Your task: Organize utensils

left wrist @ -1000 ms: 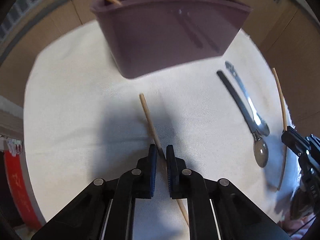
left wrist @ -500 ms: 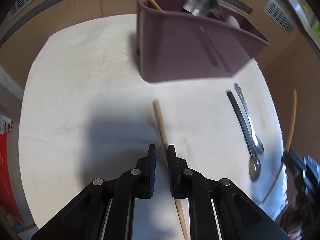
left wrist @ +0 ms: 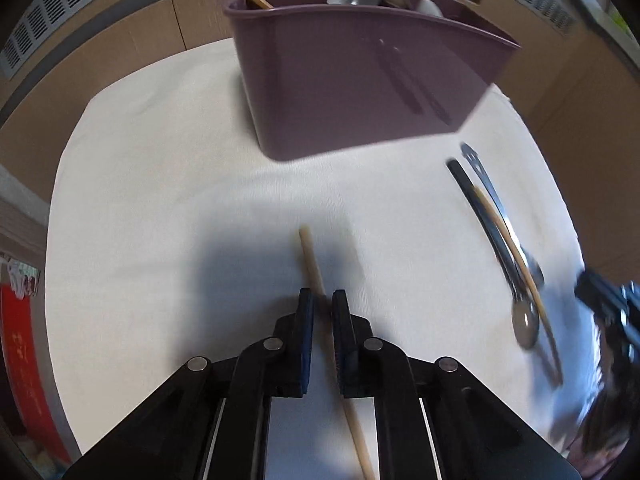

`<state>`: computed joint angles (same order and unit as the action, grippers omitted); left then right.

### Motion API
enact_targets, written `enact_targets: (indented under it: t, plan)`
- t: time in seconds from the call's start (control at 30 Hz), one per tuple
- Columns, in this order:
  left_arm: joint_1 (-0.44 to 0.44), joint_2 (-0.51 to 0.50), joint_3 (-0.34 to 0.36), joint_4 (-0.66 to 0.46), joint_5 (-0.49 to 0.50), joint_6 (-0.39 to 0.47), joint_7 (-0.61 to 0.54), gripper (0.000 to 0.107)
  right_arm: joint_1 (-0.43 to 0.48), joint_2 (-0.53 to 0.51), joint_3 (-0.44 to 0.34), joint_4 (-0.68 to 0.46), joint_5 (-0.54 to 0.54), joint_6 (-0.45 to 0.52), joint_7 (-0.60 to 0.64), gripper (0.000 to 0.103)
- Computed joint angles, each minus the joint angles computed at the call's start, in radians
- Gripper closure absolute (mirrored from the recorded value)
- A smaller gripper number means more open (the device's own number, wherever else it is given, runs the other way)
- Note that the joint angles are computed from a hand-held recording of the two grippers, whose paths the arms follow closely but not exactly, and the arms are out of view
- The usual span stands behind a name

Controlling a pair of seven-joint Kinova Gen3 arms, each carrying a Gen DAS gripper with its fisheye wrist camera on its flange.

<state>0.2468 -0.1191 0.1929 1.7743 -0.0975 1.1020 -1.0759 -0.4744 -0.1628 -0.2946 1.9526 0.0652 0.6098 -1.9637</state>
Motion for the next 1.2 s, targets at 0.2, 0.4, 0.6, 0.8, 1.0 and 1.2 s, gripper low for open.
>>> enact_targets:
  t: [0.2,0.4,0.6,0.8,1.0,1.2]
  plan:
    - [0.031,-0.063,0.051,0.071,0.001,-0.014,0.013,0.098,-0.039,0.084,0.033,-0.078,-0.069,0.08,0.158,0.094]
    - [0.022,-0.105,-0.015,0.103,0.06,-0.007,-0.103,0.096,-0.08,0.199,0.022,-0.167,0.036,0.16,0.118,0.09]
    - [-0.004,-0.049,-0.062,0.055,0.173,0.04,-0.25,0.077,-0.133,0.215,0.034,-0.192,0.1,0.187,0.06,0.093]
    - [-0.014,-0.018,0.003,0.016,0.111,0.061,-0.226,0.086,-0.102,0.148,0.042,-0.151,0.017,0.12,0.06,0.093]
    - [-0.034,-0.166,0.024,0.168,0.078,-0.105,-0.089,0.101,-0.067,0.061,0.014,-0.096,0.048,0.078,-0.005,0.093]
    - [-0.094,-0.36,0.095,0.248,0.051,-0.221,0.053,0.102,-0.048,0.002,-0.005,-0.077,0.031,0.05,0.003,0.093]
